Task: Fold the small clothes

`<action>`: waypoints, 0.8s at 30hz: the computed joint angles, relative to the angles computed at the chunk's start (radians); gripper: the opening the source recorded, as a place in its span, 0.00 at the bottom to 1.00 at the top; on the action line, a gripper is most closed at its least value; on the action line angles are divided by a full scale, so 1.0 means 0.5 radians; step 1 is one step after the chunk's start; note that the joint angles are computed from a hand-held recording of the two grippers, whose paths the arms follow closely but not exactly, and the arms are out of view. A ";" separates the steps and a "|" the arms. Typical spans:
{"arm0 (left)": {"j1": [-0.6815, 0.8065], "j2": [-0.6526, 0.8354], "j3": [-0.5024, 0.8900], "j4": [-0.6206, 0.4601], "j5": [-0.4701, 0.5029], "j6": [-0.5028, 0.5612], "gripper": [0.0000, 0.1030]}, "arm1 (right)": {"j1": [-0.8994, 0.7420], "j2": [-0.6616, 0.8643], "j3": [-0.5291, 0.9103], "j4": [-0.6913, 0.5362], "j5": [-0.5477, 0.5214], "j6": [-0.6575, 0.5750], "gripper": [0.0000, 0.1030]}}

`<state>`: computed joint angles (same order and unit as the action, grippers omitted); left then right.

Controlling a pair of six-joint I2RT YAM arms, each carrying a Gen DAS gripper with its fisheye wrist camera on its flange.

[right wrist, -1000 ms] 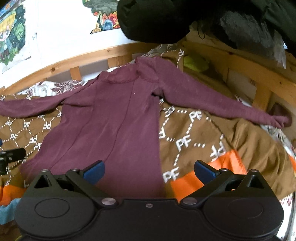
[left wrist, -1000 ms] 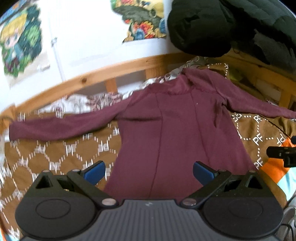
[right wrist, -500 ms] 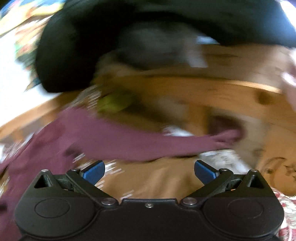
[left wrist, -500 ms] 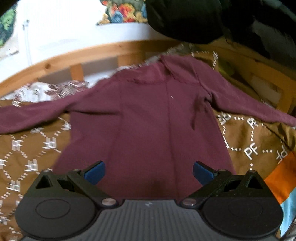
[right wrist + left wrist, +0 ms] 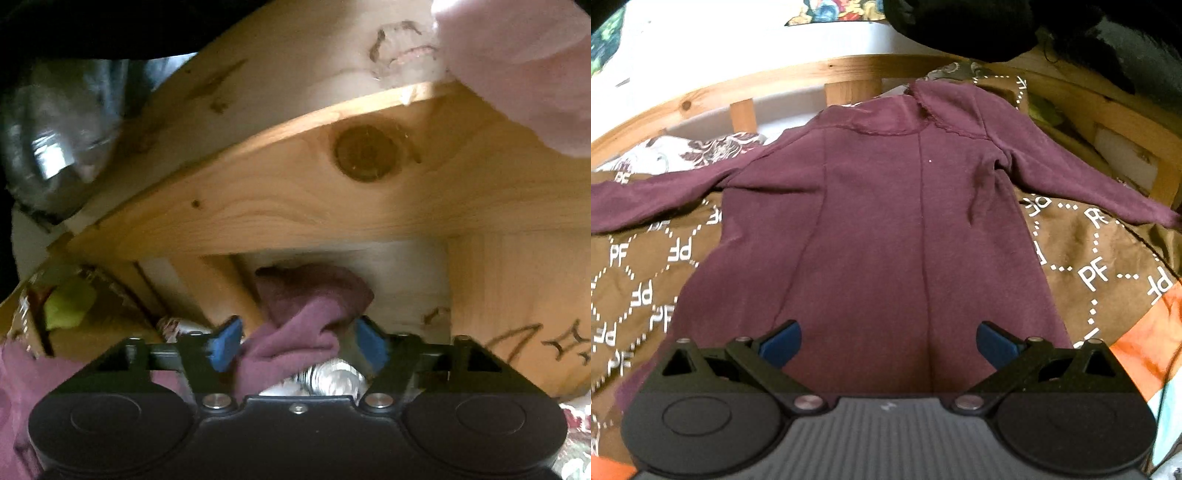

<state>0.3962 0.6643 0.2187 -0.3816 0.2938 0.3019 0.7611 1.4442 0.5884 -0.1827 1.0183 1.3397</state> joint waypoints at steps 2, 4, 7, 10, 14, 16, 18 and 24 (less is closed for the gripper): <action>0.061 -0.120 -0.021 -0.106 0.061 0.011 0.99 | -0.022 -0.002 -0.016 0.027 -0.008 0.020 0.20; 0.115 -0.185 -0.024 -0.189 0.127 0.056 0.99 | 0.049 -0.014 -0.041 0.016 0.053 0.103 0.07; 0.178 -0.253 -0.019 -0.256 0.190 0.119 0.99 | 0.248 -0.010 0.003 -0.142 0.232 0.214 0.05; 0.361 -0.265 0.010 -0.327 0.351 0.224 0.99 | 0.524 -0.012 0.141 -0.412 0.433 0.382 0.05; 0.699 -0.136 0.090 -0.403 0.624 0.364 0.99 | 0.856 -0.011 0.313 -0.276 0.716 0.009 0.05; 0.848 -0.077 0.123 -0.400 0.714 0.394 0.99 | 0.958 0.014 0.278 0.455 0.769 -0.754 0.05; 0.985 -0.018 0.156 -0.395 0.783 0.406 0.99 | 1.038 0.144 0.295 1.120 0.729 -1.370 0.05; 1.356 0.083 0.206 -0.275 0.890 0.406 0.99 | 1.093 0.653 0.743 1.513 0.280 -1.746 0.05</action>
